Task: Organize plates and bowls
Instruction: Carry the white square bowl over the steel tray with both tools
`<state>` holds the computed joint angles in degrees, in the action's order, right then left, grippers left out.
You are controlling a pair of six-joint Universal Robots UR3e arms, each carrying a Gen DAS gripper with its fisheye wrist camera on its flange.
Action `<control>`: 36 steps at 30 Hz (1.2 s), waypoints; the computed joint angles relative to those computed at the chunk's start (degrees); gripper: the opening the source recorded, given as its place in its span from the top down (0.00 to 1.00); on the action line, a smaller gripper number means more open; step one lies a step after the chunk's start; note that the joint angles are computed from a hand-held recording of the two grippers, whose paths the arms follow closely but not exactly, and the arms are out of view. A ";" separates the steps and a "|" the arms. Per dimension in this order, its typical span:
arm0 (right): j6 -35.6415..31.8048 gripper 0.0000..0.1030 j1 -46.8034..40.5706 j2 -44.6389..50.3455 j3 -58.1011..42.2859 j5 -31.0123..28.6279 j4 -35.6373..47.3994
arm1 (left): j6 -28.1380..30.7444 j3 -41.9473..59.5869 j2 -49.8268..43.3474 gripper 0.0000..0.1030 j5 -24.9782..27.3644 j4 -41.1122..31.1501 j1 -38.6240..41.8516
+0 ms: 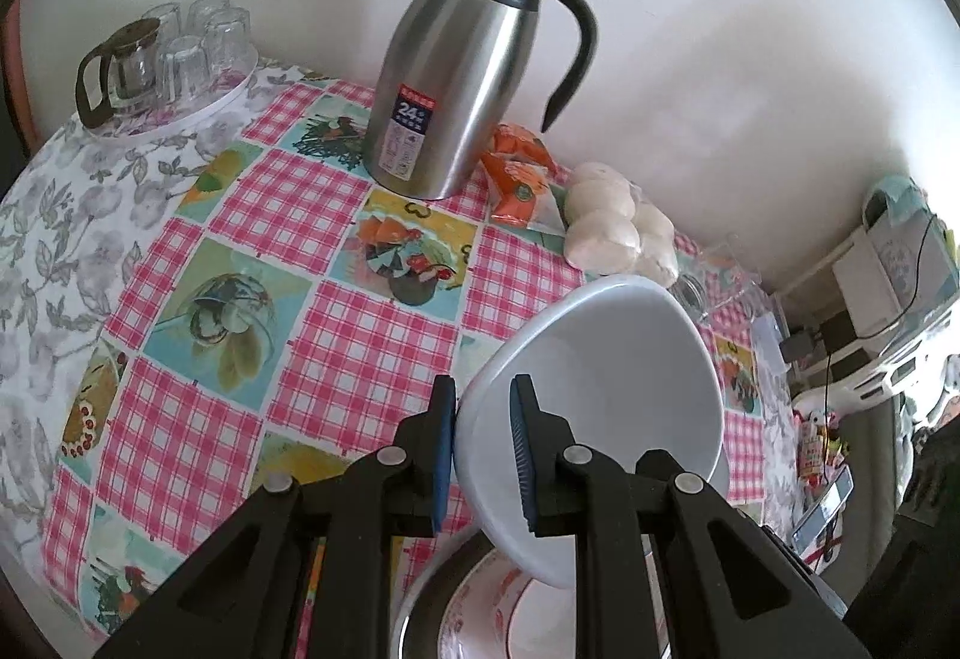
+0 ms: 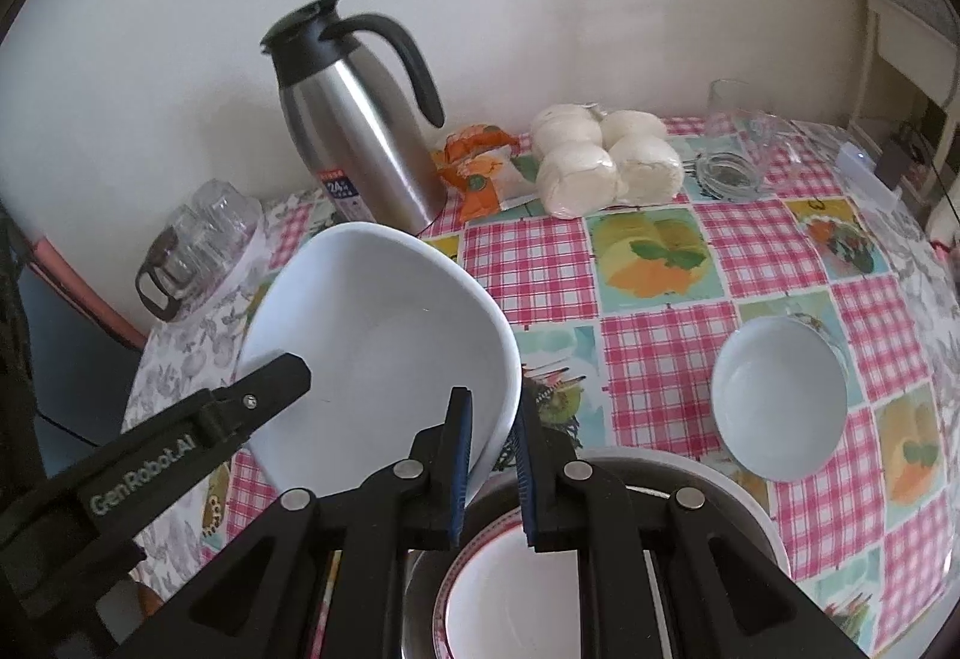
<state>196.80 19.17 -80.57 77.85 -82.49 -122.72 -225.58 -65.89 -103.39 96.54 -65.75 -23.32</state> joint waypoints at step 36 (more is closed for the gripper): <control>-9.62 0.83 -26.44 -33.71 29.17 18.43 4.50 | -3.58 50.65 -27.59 0.82 11.40 -27.52 -17.58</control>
<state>187.19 -7.26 -114.28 107.02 -64.06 -118.22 -229.16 -15.24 -130.98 107.95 -93.26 -40.89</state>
